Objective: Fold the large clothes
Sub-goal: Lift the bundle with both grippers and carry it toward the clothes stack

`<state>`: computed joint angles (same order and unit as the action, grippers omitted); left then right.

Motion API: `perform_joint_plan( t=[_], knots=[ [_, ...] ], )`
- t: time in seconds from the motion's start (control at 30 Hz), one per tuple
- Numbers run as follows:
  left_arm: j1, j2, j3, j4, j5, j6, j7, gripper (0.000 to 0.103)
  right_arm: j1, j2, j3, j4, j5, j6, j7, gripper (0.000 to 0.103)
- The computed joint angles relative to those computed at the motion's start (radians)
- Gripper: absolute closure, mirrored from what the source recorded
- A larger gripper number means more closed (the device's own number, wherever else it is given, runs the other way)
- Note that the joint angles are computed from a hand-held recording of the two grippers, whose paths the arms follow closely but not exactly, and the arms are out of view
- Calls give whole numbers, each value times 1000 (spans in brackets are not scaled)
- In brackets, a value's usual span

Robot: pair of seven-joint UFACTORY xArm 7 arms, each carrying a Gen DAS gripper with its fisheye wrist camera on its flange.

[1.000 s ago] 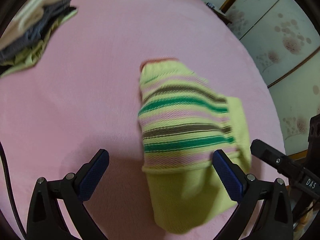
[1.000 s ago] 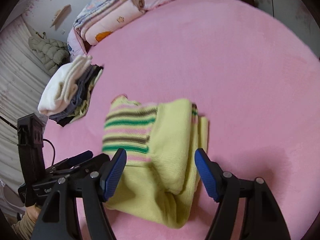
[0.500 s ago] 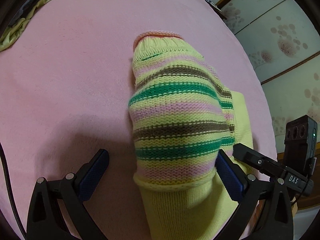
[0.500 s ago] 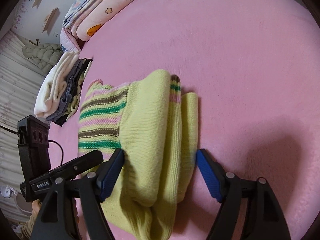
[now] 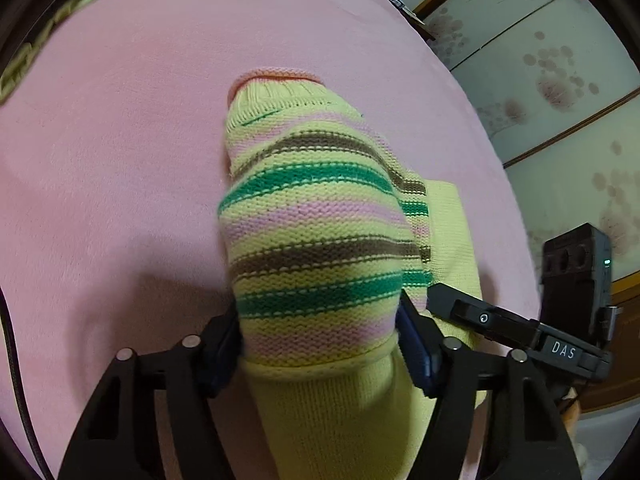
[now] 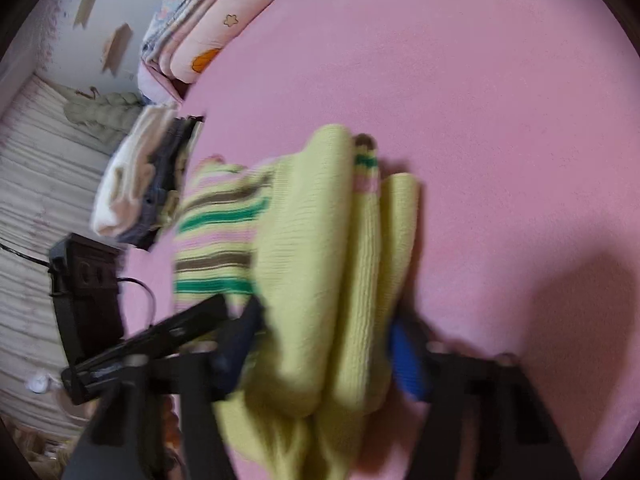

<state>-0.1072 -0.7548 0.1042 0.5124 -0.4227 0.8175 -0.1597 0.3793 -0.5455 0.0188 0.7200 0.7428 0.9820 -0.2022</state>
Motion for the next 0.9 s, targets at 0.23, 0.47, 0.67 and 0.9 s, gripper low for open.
perform_joint_plan(
  t=[0.23, 0.47, 0.67, 0.9],
  knots=[
    [24, -100, -96, 78, 137, 129, -94, 47, 16, -136, 82, 8, -122, 1, 128, 69],
    [9, -330, -120, 160, 228, 380, -130, 47, 91, -338, 117, 6, -172, 92, 272, 69],
    [32, -478, -61, 290, 285, 627, -110, 47, 159, -389, 179, 95, -168, 145, 388, 69],
    [73, -440, 75, 563, 394, 824, 41, 47, 207, -184, 295, 360, -187, 94, 472, 69]
  ],
)
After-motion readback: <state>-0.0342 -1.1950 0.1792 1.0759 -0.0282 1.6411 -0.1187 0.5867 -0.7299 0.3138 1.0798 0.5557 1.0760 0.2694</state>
